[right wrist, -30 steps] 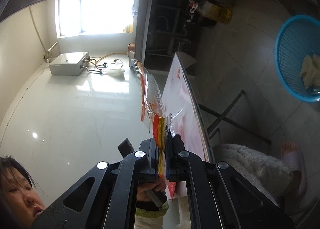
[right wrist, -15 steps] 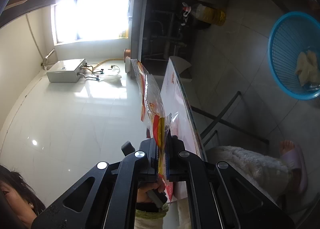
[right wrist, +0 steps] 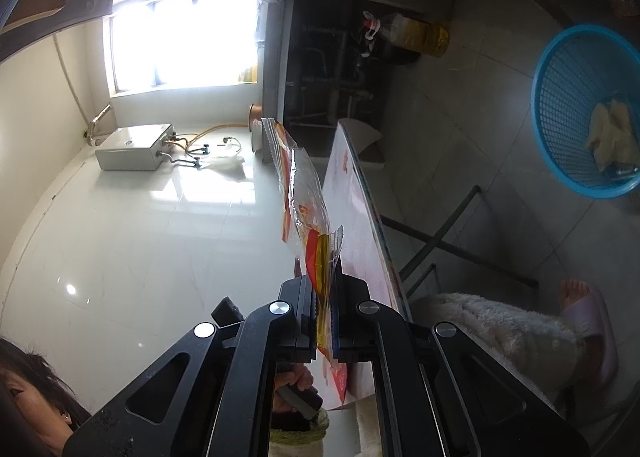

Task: Collect trash
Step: 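Carry both bags over the blue wastebasket and open both tools to drop them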

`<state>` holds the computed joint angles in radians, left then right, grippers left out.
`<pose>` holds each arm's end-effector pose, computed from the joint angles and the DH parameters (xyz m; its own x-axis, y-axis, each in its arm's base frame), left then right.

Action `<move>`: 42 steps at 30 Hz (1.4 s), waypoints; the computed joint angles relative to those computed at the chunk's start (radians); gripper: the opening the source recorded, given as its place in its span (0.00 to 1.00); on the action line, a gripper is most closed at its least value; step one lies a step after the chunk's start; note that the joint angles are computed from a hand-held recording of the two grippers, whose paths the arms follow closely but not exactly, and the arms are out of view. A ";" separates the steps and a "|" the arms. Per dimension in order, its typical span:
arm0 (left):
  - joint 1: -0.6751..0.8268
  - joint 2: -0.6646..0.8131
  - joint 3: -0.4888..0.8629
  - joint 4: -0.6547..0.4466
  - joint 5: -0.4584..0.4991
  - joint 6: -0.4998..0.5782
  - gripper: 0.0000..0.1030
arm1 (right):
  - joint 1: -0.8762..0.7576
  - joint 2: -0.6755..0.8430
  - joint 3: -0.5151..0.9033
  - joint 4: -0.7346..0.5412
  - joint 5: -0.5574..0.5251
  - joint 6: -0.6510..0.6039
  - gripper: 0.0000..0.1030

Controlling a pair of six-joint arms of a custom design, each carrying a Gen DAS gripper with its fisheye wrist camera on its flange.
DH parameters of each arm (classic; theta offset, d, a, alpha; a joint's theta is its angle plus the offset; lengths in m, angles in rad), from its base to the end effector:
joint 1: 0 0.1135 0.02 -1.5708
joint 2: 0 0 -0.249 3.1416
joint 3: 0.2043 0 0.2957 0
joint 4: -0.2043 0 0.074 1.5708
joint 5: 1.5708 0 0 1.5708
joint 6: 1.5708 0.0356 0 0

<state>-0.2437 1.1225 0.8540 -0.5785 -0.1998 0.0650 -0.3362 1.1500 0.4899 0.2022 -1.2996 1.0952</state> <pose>0.2727 -0.0605 0.2373 -0.7185 0.2443 -0.6512 0.1560 0.9690 0.1914 0.2556 -0.0530 0.1737 -0.8378 0.5451 -0.0321 0.0379 0.1167 0.9924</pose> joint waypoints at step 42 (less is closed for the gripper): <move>-0.396 1.513 1.561 -0.484 0.271 -0.273 0.29 | -0.026 0.655 0.246 -0.244 0.894 -0.418 0.48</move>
